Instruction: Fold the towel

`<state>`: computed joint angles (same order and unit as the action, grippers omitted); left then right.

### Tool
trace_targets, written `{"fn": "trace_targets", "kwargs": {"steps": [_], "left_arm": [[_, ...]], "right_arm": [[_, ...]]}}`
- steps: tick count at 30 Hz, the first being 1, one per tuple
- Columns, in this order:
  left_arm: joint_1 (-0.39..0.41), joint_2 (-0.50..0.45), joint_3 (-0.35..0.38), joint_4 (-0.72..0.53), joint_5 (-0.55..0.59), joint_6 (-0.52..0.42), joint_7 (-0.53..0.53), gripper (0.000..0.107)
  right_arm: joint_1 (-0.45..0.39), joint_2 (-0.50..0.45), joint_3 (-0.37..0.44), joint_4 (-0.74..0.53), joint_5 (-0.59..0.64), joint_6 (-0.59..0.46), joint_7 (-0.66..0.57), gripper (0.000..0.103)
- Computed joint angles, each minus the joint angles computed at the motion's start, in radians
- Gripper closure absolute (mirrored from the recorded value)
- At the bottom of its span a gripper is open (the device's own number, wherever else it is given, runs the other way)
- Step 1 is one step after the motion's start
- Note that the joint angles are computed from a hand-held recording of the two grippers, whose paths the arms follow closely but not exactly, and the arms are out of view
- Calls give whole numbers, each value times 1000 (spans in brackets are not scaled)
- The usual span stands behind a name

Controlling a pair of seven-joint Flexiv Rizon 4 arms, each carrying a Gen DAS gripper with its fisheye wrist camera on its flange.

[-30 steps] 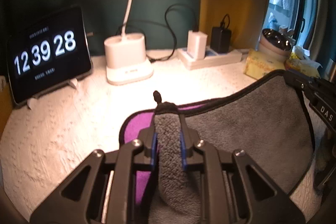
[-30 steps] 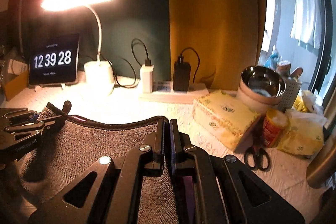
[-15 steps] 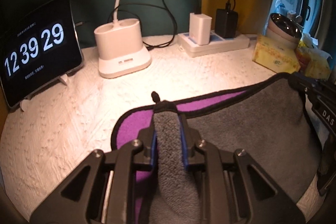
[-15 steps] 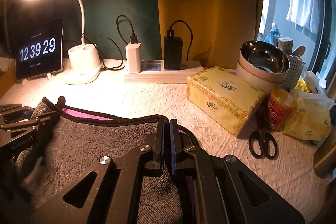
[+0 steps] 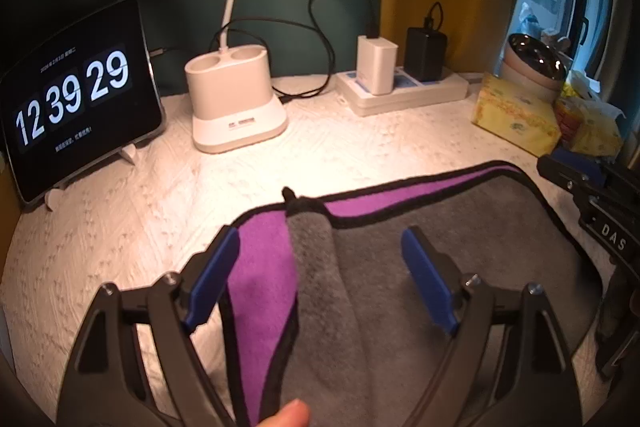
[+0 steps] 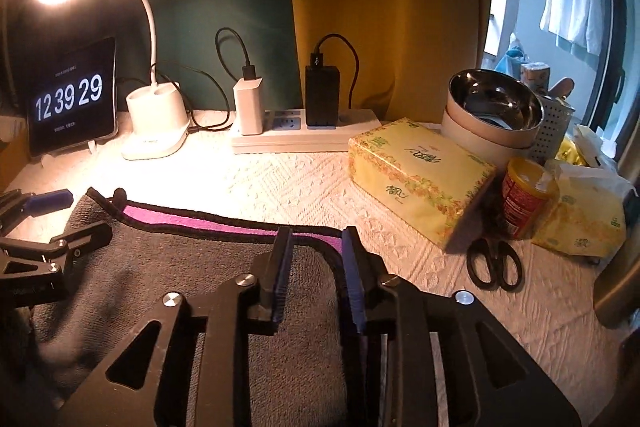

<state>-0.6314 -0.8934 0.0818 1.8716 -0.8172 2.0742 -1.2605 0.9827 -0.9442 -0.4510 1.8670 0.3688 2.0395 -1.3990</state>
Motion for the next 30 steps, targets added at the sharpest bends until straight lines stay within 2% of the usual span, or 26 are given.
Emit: {"fn": "trace_targets", "kwargs": {"steps": [2,4,16,30], "left_arm": [[-1,9,-6,16,10,13,-7,23],[1,17,-15,31,19,30,-15,22],[40,90,-104,169,75,191,-90,23],[18,157,-154,307,66,333,-115,23]], "right_arm": [[1,13,6,13,1,4,-2,65],[4,26,11,30,8,17,-5,63],[59,102,24,130,102,72,-68,63],[135,172,46,217,242,129,-174,63]]}}
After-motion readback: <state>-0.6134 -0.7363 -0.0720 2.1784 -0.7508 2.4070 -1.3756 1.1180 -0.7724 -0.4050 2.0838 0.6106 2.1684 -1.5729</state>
